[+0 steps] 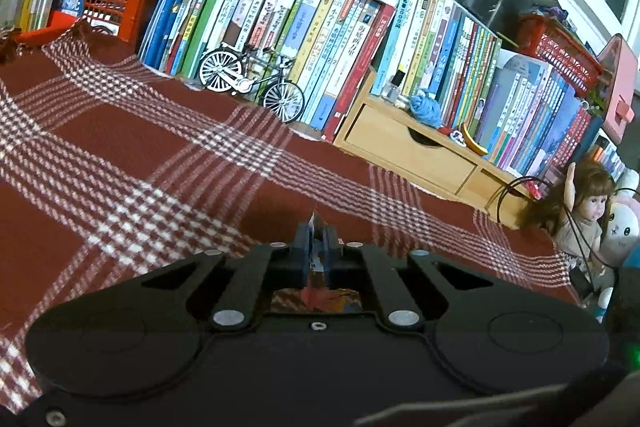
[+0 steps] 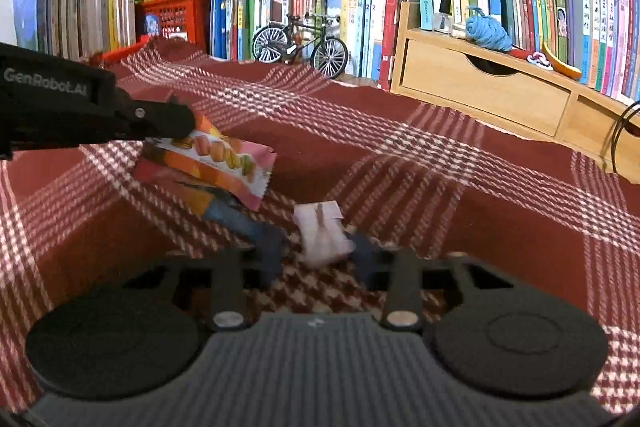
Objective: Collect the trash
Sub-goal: 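Grasp the macaron-print wrapper with the left tool while the right tool grasps the white tea bag, then carry the wrapper and tea bag together over the black bin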
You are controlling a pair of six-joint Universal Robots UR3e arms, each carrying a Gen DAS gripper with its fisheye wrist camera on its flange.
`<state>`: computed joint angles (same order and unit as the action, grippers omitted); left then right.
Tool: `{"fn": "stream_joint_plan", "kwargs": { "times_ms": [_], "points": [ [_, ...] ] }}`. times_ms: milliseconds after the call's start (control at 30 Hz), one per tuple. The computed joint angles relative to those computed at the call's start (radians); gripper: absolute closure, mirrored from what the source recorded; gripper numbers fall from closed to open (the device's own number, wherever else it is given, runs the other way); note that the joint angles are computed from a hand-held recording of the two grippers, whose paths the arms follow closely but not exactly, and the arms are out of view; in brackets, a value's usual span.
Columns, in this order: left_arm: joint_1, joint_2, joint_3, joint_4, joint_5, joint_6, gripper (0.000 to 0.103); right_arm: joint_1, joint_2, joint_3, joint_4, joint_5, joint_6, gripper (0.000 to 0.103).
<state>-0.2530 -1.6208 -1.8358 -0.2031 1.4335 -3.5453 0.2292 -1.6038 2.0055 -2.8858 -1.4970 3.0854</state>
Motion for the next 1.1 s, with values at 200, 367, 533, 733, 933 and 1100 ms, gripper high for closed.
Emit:
{"fn": "stream_joint_plan", "kwargs": {
  "times_ms": [200, 367, 533, 733, 933, 1100],
  "points": [
    [0.012, 0.07, -0.072, -0.001, -0.016, 0.011, 0.098, 0.025, -0.04, 0.033, -0.01, -0.029, 0.054, 0.074],
    [0.002, 0.18, -0.135, -0.043, -0.017, 0.036, 0.098, 0.048, -0.135, 0.082, 0.028, -0.047, 0.092, 0.074],
    [0.007, 0.357, -0.213, -0.13, -0.038, 0.061, 0.098, 0.093, -0.281, 0.136, 0.106, -0.092, 0.128, 0.074],
    [0.02, 0.633, -0.29, -0.315, -0.069, 0.101, 0.098, 0.199, -0.463, 0.172, 0.235, -0.186, 0.212, 0.074],
    [0.005, 0.901, -0.297, -0.581, -0.066, 0.132, 0.098, 0.43, -0.548, 0.159, 0.35, -0.376, 0.359, 0.074],
    [-0.213, 1.003, -0.285, -0.695, 0.119, 0.075, 0.098, 0.727, -0.545, 0.124, 0.447, -0.604, 0.57, 0.074]
  ]
}}
